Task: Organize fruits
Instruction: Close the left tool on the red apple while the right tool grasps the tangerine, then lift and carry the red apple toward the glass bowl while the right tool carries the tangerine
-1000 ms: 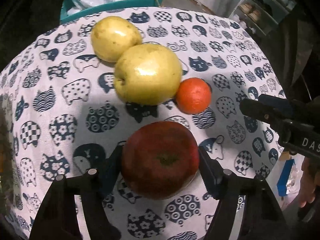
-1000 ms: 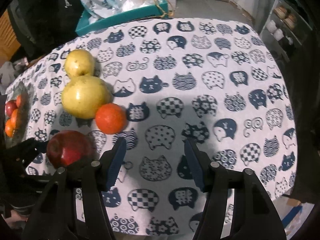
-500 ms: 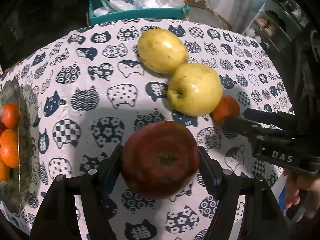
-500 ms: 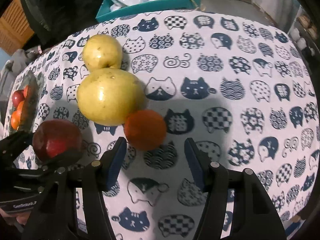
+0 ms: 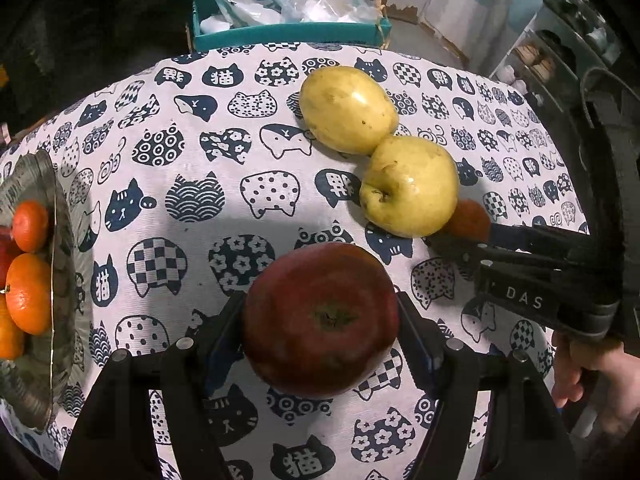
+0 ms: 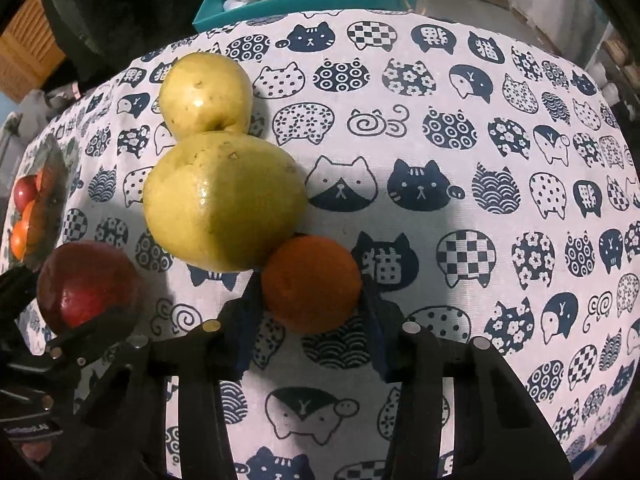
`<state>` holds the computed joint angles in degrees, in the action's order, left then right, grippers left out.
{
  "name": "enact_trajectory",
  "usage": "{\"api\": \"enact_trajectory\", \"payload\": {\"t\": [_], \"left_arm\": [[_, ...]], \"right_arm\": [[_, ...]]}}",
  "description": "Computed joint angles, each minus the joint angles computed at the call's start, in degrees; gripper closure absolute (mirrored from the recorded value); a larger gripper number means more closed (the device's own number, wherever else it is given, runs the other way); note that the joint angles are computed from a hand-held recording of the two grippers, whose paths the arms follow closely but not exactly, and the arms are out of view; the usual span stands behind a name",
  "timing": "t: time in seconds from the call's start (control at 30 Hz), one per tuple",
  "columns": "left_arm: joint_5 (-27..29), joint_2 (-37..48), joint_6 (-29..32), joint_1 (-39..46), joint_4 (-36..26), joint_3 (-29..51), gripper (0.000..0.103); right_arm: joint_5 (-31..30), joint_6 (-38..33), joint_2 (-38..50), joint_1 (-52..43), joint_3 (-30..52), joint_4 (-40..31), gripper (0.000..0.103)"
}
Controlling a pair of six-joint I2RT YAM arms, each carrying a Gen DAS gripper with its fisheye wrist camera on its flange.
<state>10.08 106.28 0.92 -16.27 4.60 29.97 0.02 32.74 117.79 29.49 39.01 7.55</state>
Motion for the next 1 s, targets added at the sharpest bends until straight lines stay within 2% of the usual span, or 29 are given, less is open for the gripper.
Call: {"api": "enact_trajectory", "payload": {"t": [0.1,0.37,0.6,0.93,1.0], "left_arm": [[0.17,-0.55,0.04,0.45,-0.09,-0.18,0.030],[1.04,-5.24,0.17,1.71,-1.63,-1.39,0.030],[2.48,-12.76,1.08,3.89,-5.50,-2.71,0.030],[4.69,-25.12,3.97,9.38,-12.81,-3.93,0.030],[4.58,-28.09,4.60,10.39,-14.04,-4.29,0.030]], "right_arm": [[1.05,0.66,-0.61,0.54,-0.49,-0.60,0.059],[4.92,2.65,-10.27,2.37,-5.82,-4.38,0.059],[8.82,6.12,-20.82,5.41,-8.04,-10.24,0.059],[14.39,5.98,-32.68,9.35,-6.13,-19.26,0.059],[14.44,5.21,-33.83,10.15,-5.59,-18.80,0.059]]}}
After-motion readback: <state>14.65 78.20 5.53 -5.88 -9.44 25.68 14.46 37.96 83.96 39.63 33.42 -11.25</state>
